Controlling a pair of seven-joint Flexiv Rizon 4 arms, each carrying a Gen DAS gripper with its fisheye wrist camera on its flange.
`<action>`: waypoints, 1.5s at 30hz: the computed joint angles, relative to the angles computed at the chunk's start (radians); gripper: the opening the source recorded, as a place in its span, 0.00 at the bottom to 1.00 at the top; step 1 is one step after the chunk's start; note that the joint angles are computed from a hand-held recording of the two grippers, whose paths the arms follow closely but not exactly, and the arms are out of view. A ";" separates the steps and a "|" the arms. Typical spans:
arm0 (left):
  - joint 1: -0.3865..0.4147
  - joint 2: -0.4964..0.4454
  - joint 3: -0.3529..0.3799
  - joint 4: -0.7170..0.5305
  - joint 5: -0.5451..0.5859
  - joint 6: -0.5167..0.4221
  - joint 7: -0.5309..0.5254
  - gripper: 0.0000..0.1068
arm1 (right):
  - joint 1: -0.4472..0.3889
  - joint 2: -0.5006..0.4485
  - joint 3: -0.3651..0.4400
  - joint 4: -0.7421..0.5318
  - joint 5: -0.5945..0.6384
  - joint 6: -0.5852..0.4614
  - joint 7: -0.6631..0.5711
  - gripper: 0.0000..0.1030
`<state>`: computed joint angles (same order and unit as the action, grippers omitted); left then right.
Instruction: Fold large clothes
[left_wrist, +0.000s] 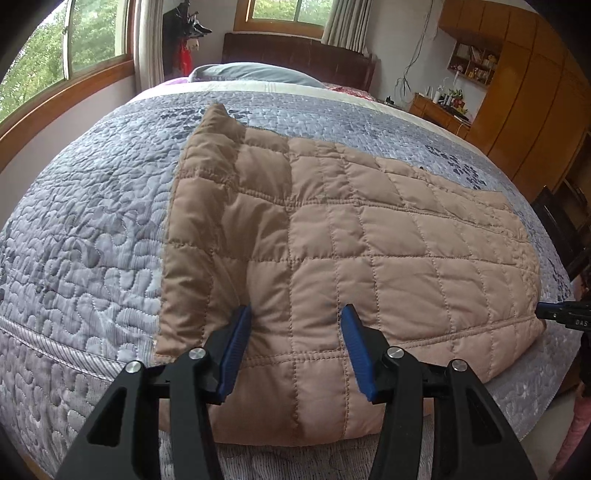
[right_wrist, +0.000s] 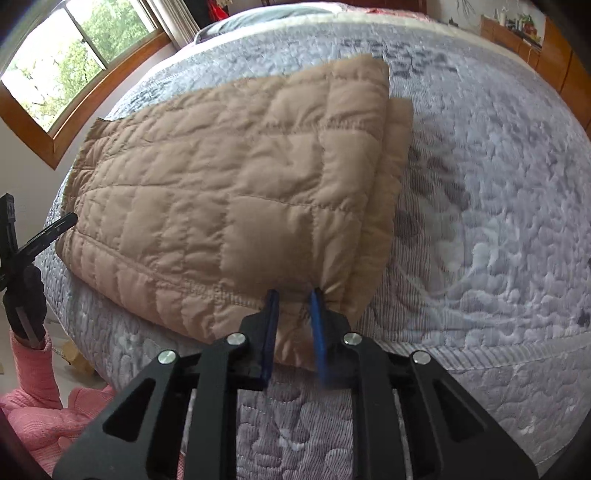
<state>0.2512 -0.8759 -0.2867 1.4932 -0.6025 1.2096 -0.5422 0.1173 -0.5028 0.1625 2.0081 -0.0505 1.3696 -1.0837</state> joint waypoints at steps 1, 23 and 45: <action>0.002 -0.004 -0.002 0.000 0.000 0.000 0.003 0.48 | -0.011 -0.012 0.012 -0.002 0.011 0.014 -0.010 0.13; 0.100 0.103 -0.134 0.228 0.009 0.268 -0.014 0.50 | -0.025 -0.024 0.027 -0.004 0.015 0.036 -0.021 0.14; 0.225 0.154 -0.175 0.340 0.097 0.265 -0.163 0.59 | -0.013 -0.025 0.015 0.012 -0.001 0.058 0.009 0.14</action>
